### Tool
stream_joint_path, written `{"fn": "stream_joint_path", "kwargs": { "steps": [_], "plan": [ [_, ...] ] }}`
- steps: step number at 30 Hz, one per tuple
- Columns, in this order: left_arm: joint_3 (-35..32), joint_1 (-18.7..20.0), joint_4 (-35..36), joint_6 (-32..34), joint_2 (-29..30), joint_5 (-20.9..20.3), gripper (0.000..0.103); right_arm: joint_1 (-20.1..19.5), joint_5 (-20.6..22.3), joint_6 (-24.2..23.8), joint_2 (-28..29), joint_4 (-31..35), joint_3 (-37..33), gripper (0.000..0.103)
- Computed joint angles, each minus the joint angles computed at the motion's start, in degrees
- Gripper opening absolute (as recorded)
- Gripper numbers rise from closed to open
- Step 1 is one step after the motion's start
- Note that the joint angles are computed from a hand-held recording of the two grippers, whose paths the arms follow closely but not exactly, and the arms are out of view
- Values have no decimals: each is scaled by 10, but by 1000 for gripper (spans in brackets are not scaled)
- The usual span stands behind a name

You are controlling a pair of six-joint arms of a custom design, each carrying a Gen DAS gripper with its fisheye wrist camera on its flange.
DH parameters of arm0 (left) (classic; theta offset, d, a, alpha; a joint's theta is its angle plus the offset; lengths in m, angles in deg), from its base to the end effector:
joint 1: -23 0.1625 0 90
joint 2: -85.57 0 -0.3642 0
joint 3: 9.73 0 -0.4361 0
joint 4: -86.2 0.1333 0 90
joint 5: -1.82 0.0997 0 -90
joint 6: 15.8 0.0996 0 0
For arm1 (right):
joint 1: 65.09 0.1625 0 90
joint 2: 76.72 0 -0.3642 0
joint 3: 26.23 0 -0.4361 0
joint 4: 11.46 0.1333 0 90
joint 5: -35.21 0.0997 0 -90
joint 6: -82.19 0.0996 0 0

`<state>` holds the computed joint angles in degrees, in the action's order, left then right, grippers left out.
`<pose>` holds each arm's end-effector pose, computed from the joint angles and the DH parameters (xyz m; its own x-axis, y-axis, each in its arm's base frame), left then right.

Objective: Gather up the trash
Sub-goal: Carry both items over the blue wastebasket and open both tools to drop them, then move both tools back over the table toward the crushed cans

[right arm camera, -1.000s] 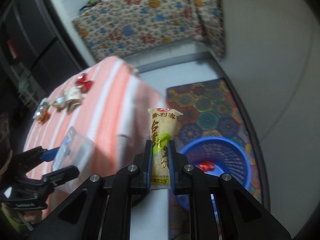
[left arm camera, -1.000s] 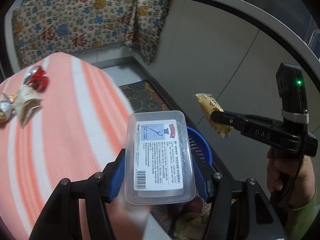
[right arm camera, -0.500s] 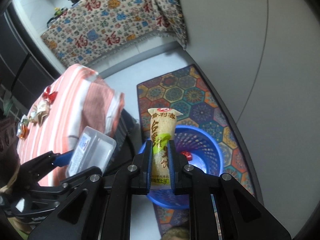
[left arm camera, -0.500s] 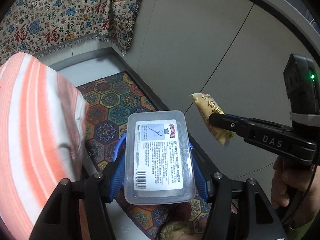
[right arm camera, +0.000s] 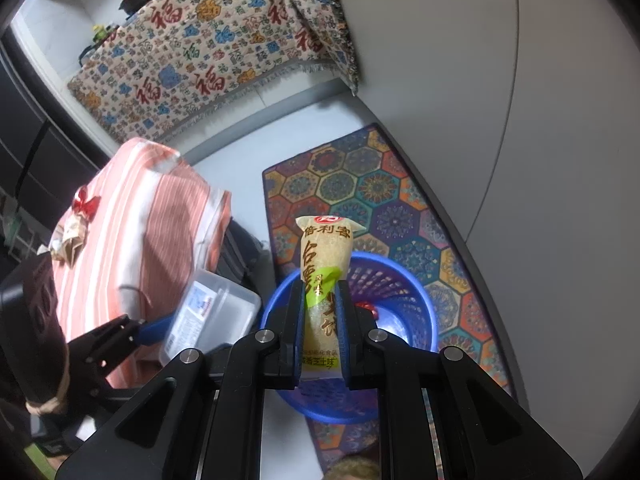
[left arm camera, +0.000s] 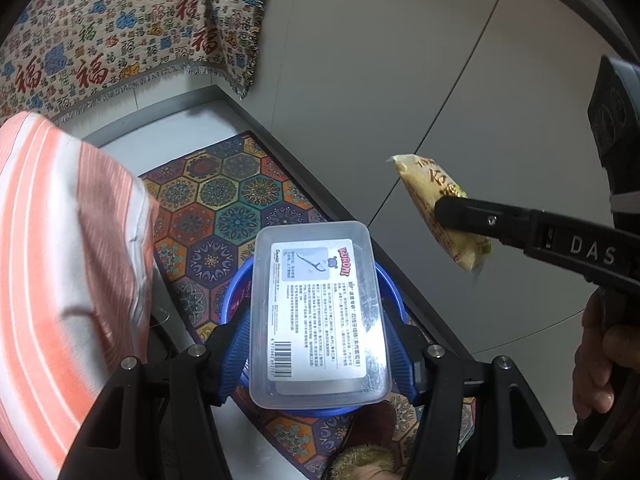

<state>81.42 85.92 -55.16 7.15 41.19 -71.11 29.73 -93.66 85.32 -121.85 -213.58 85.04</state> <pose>-0.1585 -0.6670 0.0126 -0.6167 0.7275 -0.3006 0.7539 0.6557 0.0404 0.1175 -0.5505 0.0396 -0.8157 0.4215 0.3962 -0.0139 0.6704 -0.7418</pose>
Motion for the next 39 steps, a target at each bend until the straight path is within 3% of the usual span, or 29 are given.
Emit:
{"fn": "stream_joint_path", "kwargs": {
  "steps": [4, 5, 6, 7, 11, 13, 16, 20, 27, 31, 35, 39],
  "plan": [
    [0, 1, -20, 18, 14, -10, 62, -3, 2, -1, 2, -12, -1, 20],
    [-1, 2, -18, 19, 17, -8, 68, -6, 9, 0, 1, -21, 2, 36],
    [-7, 2, -12, 16, 25, -6, 75, -10, 19, 3, -3, -31, 7, 45],
    [-13, 5, -7, 14, 32, -11, 76, -11, 20, 5, -4, -39, 9, 54],
    [-16, 7, -7, 18, 38, -17, 76, -6, 7, 5, -6, -61, 12, 55],
    [-3, 4, -20, 27, 29, -9, 76, 1, -7, -2, -3, -73, 9, 62],
    [26, -1, -42, 35, 0, 5, 76, 12, -32, -15, 7, -81, -4, 65],
    [83, -5, -82, 58, -74, 10, 76, 27, -68, -30, 23, -77, -29, 85],
    [139, 27, -116, 91, -191, 74, 76, 72, -114, -105, 96, -63, -115, 86],
    [139, 66, -128, 87, -229, 116, 76, 103, -101, -140, 160, -22, -188, 91],
    [140, 100, -200, 123, -244, 182, 76, 136, -56, -172, 251, 50, -296, 94],
    [120, 132, -196, 122, -260, 196, 76, 163, -23, -216, 345, 140, -418, 94]
  ]
}}
